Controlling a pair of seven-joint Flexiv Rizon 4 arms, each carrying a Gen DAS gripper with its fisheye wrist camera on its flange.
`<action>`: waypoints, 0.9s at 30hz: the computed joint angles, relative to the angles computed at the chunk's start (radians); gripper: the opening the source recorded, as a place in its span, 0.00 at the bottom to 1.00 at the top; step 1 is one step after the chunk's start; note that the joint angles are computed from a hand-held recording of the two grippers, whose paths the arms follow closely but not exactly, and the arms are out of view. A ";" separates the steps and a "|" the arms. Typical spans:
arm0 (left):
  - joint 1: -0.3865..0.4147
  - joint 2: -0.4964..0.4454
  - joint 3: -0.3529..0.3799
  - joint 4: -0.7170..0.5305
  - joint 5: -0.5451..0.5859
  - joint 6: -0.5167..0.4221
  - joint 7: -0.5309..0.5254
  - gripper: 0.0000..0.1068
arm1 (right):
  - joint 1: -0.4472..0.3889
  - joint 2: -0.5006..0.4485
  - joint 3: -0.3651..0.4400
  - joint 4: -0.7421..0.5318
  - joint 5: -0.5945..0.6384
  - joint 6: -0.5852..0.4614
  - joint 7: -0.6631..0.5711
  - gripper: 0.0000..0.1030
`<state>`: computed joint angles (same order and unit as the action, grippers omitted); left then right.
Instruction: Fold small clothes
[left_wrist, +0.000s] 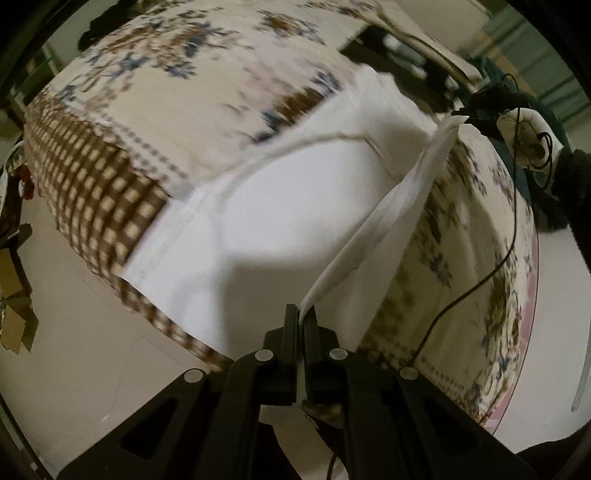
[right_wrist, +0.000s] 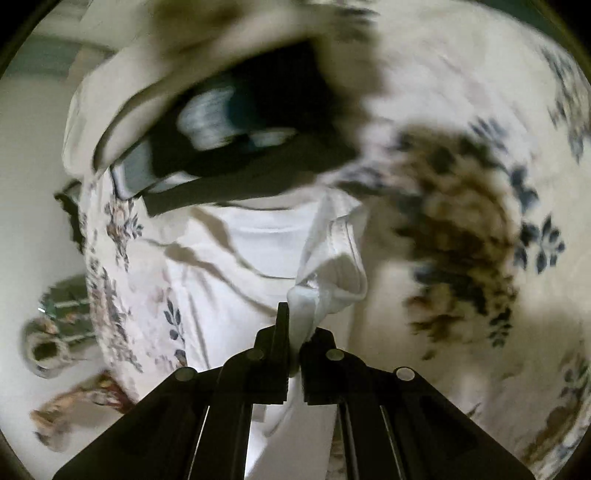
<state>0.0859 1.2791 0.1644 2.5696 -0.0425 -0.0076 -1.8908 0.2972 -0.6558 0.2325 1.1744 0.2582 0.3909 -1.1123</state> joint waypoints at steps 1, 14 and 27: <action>0.009 0.000 0.030 -0.004 0.025 -0.002 0.017 0.00 | 0.025 -0.015 -0.007 -0.030 -0.025 -0.020 0.018 0.04; 0.317 -0.102 0.475 0.085 0.308 0.099 0.367 0.00 | 0.368 -0.483 -0.111 -0.735 -0.296 -0.416 0.236 0.04; 0.471 -0.345 0.523 0.031 0.285 0.149 0.591 0.61 | 0.221 -0.034 0.020 0.006 -0.031 0.013 0.250 0.69</action>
<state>0.5568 0.9341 0.6870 2.6011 0.2424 0.1418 -1.2999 0.5185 -0.6900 0.2527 1.1802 0.2274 0.4036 -0.8619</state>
